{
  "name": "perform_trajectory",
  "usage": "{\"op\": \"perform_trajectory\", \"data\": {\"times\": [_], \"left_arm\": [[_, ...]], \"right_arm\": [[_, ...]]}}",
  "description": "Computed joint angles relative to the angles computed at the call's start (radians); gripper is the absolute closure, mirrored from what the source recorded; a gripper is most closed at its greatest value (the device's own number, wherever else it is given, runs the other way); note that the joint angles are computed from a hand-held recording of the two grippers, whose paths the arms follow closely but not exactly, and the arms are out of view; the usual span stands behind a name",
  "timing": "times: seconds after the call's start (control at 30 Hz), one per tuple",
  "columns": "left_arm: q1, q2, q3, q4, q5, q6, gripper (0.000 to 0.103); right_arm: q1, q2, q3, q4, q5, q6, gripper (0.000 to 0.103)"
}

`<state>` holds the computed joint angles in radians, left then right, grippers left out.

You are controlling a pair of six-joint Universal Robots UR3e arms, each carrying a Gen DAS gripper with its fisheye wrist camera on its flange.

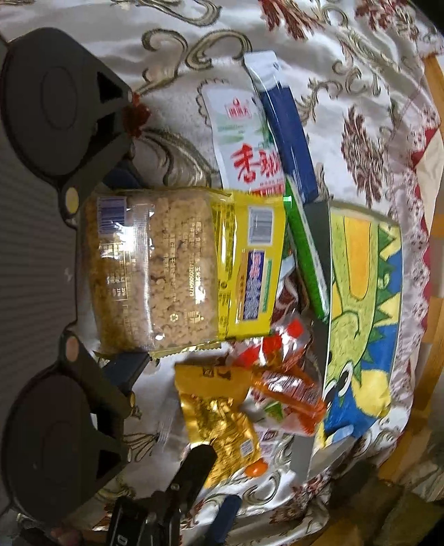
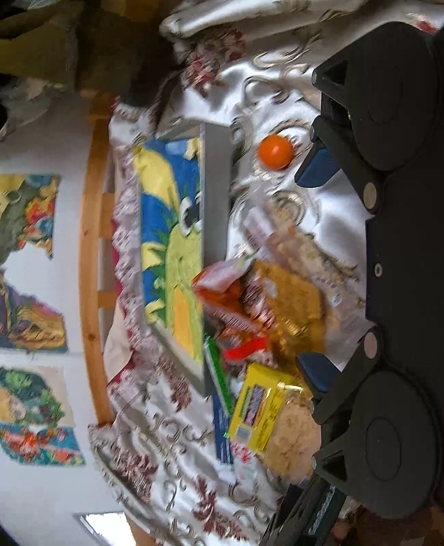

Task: Organize snacks
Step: 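Close the left tool on the rice cracker bag while the right tool grasps the gold packet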

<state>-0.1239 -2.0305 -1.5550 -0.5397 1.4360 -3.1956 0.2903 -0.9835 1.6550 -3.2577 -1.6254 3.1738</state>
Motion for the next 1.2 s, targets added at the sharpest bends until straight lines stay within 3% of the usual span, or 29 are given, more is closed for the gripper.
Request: {"op": "perform_trajectory", "data": {"times": [0.17,0.3,0.6,0.67,0.9,0.97,1.07,1.2], "left_arm": [[0.010,0.015,-0.037,0.042,0.028,-0.069,0.008],[0.010,0.009,-0.033,0.045,0.031,-0.072,0.008],[0.012,0.008,-0.037,0.050,0.026,-0.070,0.008],[0.012,0.007,-0.035,0.050,0.027,-0.071,0.008],[0.013,0.007,-0.034,0.048,0.026,-0.069,0.008],[0.011,0.005,-0.030,0.042,0.027,-0.065,0.007],[0.011,-0.001,-0.016,0.025,0.025,-0.056,0.006],[0.008,-0.005,-0.008,0.017,0.026,-0.054,0.006]], "right_arm": [[-0.024,0.064,-0.092,-0.001,0.082,-0.079,0.002],[-0.025,0.078,-0.123,0.063,0.084,-0.044,0.017],[-0.007,0.042,-0.058,0.027,0.076,0.022,0.040],[-0.016,0.029,-0.042,0.017,0.108,0.029,0.042],[-0.059,0.013,-0.023,0.018,0.240,0.058,0.066],[-0.072,0.014,-0.027,0.039,0.286,0.069,0.064],[-0.076,0.036,-0.048,0.038,0.320,0.067,0.049],[-0.058,0.051,-0.075,0.050,0.285,0.071,0.050]]}}
